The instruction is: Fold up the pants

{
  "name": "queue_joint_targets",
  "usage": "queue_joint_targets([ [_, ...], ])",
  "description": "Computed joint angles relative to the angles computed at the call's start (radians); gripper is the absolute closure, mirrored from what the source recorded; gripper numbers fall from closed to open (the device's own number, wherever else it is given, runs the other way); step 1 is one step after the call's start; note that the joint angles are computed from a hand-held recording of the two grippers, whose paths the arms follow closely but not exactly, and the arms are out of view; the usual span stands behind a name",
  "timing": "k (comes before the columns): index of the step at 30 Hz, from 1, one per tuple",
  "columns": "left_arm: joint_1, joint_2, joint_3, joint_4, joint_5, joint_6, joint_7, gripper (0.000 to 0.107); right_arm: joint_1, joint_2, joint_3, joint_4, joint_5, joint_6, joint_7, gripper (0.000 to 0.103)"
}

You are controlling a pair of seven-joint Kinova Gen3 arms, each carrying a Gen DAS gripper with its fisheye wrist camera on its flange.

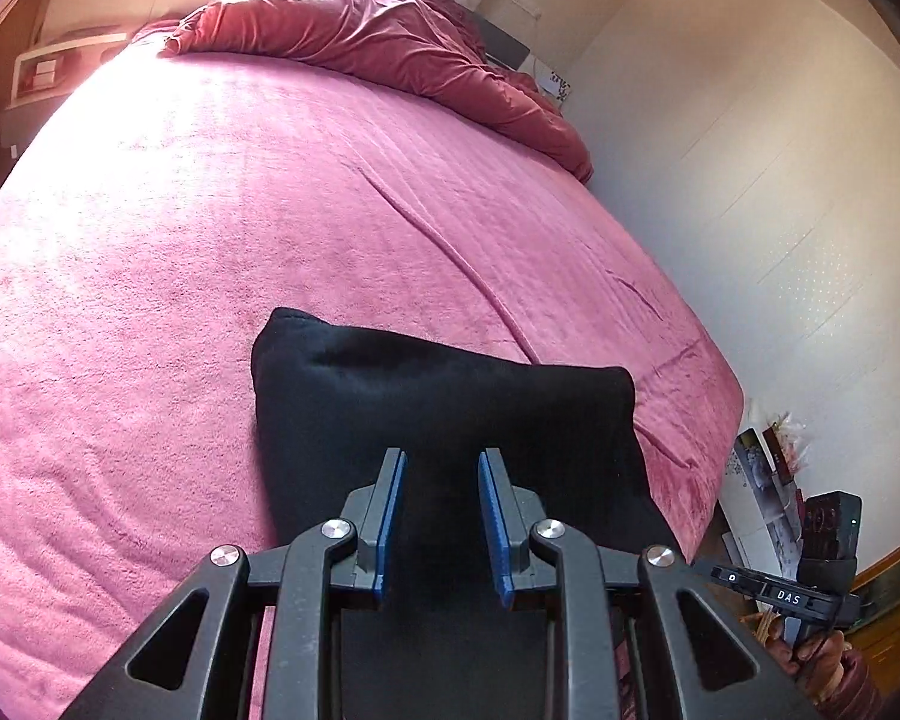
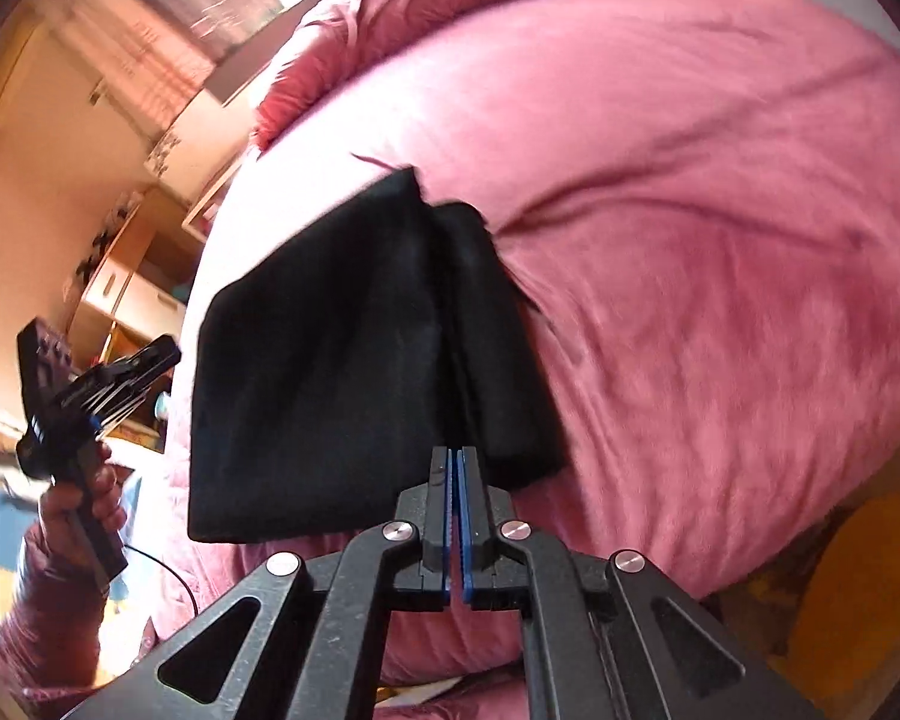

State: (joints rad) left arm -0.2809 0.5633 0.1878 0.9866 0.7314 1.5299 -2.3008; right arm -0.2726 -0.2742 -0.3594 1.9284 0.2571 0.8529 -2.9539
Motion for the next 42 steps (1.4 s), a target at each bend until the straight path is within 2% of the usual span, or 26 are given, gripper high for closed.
queue_joint_targets([
  [3, 0.029, 0.007, -0.002, -0.021, -0.017, -0.027, 0.012, 0.083, -0.008, 0.072, 0.003, -0.052, 0.059, -0.038, 0.05, 0.099],
  [5, 0.046, 0.009, -0.004, -0.027, -0.033, -0.047, 0.02, 0.083, -0.02, 0.148, 0.009, -0.112, 0.115, -0.031, 0.052, 0.094],
  [7, 0.07, 0.008, -0.007, -0.03, -0.062, -0.069, 0.025, 0.083, -0.041, 0.225, 0.017, -0.175, 0.183, -0.006, 0.035, 0.076],
  [8, 0.081, 0.001, -0.009, -0.019, -0.078, -0.089, 0.02, 0.083, -0.057, 0.258, 0.021, -0.209, 0.213, 0.022, 0.021, 0.074],
  [11, 0.123, -0.028, -0.02, 0.038, -0.13, -0.159, 0.003, 0.083, -0.097, 0.333, 0.057, -0.267, 0.259, 0.065, 0.022, 0.074],
  [14, 0.162, -0.033, -0.034, 0.083, -0.188, -0.207, 0.014, 0.083, -0.116, 0.398, 0.099, -0.281, 0.227, 0.102, 0.031, 0.08],
  [16, 0.173, -0.022, -0.034, 0.105, -0.2, -0.233, 0.032, 0.083, -0.153, 0.394, 0.13, -0.234, 0.263, 0.076, -0.019, 0.092],
  [17, 0.17, -0.016, -0.03, 0.112, -0.194, -0.244, 0.038, 0.083, -0.171, 0.391, 0.142, -0.218, 0.283, 0.07, -0.045, 0.094],
  [21, 0.158, 0.024, -0.02, 0.047, -0.18, -0.19, 0.122, 0.083, -0.22, 0.376, 0.183, -0.202, 0.3, 0.065, -0.044, 0.094],
  [24, 0.123, 0.006, -0.008, 0.051, -0.155, -0.174, 0.116, 0.083, -0.234, 0.354, 0.191, -0.202, 0.285, 0.073, -0.018, 0.094],
  [28, 0.071, -0.081, -0.018, 0.143, -0.125, -0.212, 0.053, 0.077, -0.261, 0.333, 0.174, -0.227, 0.312, 0.141, -0.018, 0.083],
  [34, 0.006, -0.197, -0.059, 0.302, -0.08, -0.252, -0.074, 0.076, -0.315, 0.29, 0.107, -0.222, 0.338, 0.218, -0.027, 0.08],
  [38, 0.003, -0.285, -0.097, 0.437, -0.085, -0.304, -0.169, 0.076, -0.362, 0.307, 0.074, -0.233, 0.329, 0.293, -0.017, 0.079],
  [42, 0.037, -0.353, -0.128, 0.554, -0.099, -0.395, -0.227, 0.075, -0.384, 0.298, 0.073, -0.193, 0.311, 0.301, -0.036, 0.079],
])
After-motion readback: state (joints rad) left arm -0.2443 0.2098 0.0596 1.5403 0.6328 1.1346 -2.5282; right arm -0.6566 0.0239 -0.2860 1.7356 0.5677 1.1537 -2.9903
